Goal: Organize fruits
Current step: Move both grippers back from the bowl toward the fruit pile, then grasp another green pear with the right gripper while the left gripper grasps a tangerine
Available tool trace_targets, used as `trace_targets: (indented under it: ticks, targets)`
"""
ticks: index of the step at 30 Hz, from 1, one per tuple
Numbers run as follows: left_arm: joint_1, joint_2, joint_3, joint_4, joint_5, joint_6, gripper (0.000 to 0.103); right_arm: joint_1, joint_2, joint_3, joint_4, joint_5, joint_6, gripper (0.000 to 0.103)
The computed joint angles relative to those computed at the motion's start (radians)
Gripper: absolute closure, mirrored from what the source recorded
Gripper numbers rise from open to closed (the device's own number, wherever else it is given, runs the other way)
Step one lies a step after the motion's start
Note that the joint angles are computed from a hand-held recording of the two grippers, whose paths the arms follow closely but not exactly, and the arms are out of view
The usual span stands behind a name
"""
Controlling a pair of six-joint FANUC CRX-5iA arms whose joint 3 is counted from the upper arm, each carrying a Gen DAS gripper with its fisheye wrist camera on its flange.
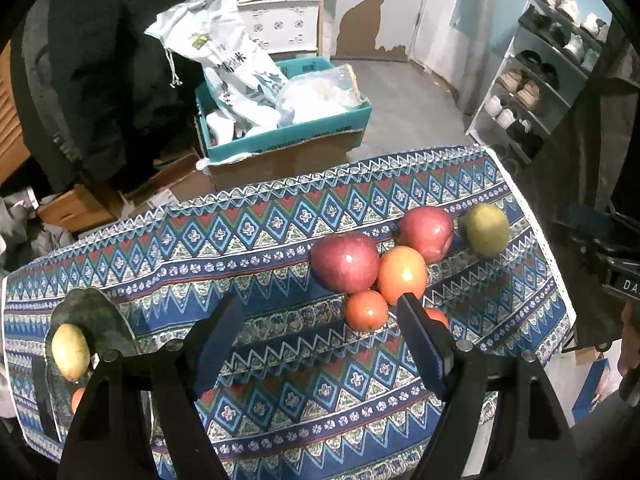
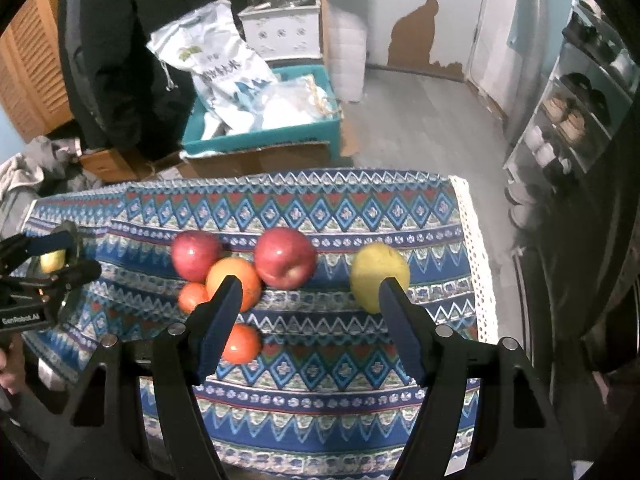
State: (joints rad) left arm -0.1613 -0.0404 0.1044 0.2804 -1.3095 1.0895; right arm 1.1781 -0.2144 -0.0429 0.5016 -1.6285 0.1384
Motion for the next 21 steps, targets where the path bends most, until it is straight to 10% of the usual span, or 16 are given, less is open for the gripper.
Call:
trace_targets:
  ticks: [21]
  targets:
    - [-0.020, 0.154, 0.045, 0.014, -0.020, 0.056, 0.023, -0.293, -0.028, -0.122, -0.260, 0.140, 0.138, 0.031]
